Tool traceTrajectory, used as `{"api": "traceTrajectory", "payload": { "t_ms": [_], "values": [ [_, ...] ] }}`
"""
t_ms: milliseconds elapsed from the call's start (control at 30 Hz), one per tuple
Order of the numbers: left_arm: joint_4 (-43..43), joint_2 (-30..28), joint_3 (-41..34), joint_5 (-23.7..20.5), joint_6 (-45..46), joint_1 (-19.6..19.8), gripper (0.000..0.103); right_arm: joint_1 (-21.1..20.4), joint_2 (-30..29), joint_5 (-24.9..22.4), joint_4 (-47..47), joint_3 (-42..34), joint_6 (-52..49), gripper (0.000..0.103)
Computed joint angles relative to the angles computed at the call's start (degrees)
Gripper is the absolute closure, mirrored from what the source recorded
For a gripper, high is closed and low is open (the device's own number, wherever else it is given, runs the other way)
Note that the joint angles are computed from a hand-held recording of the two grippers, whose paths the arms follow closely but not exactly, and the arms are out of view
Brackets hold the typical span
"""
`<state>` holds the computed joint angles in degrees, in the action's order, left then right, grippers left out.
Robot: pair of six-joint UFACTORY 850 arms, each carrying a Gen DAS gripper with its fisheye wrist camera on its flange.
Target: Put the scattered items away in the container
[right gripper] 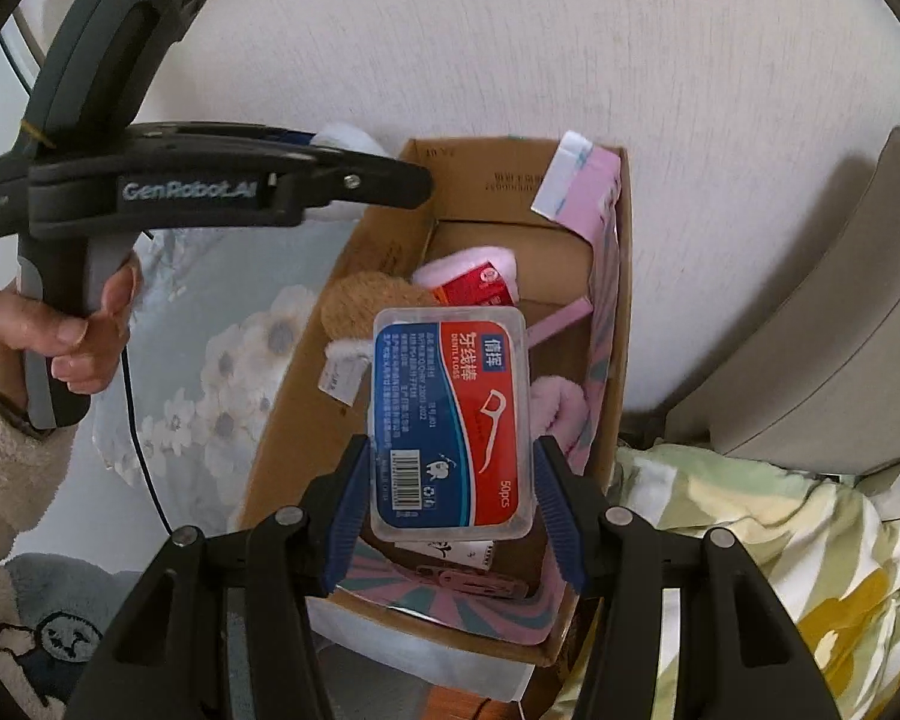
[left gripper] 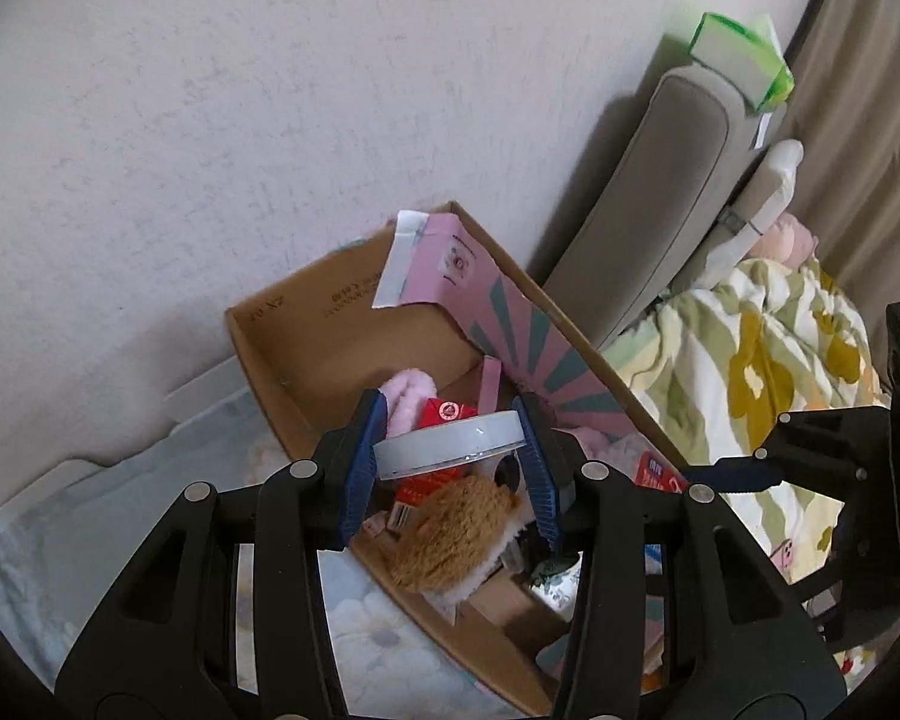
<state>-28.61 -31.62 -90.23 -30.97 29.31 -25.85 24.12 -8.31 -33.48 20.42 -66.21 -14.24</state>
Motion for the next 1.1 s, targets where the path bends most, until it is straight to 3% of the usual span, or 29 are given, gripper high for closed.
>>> {"api": "traceTrajectory", "payload": {
  "t_ms": [33, 100, 133, 167, 267, 333, 433, 833, 1100],
  "values": [
    [0.75, -0.38, -0.44, 0.01, -1.27, -0.19, 0.053, -0.18, -0.13, 0.16, 0.49, 0.09, -0.56, 0.052],
    [5.99, -1.69, -2.46, -1.34, -7.71, -0.84, 0.000, -0.31, -0.88, -0.33, -0.75, -0.53, 0.73, 0.046],
    [9.58, -2.29, -3.49, -1.87, -11.85, -1.19, 0.001, -0.36, -1.33, -0.94, -1.68, -1.02, 2.21, 0.035],
    [12.05, -2.71, -3.99, -1.71, -14.65, -1.65, 0.000, -0.65, -1.52, -1.48, -0.71, -1.23, 1.89, 0.031],
    [25.02, -3.10, -5.22, -2.64, -27.70, -2.95, 0.000, -1.36, -0.46, -0.76, 3.11, -0.26, -0.80, 0.024],
    [26.36, -2.36, -4.42, -1.85, -29.34, -3.06, 0.000, -0.95, 0.18, -0.33, -0.92, 0.09, 3.62, 0.018],
    [25.28, -1.21, -3.52, -1.14, -29.28, -2.80, 0.000, -0.17, 0.83, 1.21, -6.50, 0.89, 8.62, 0.017],
    [27.47, 4.59, 0.04, 0.51, -32.02, -2.05, 0.000, 0.37, 2.27, 2.03, -10.50, 1.04, 14.94, 0.017],
    [32.30, 11.73, 6.00, 0.75, -38.91, 0.39, 0.000, 5.64, 2.90, 0.05, -25.59, -2.69, 30.24, 0.017]
  ]
}}
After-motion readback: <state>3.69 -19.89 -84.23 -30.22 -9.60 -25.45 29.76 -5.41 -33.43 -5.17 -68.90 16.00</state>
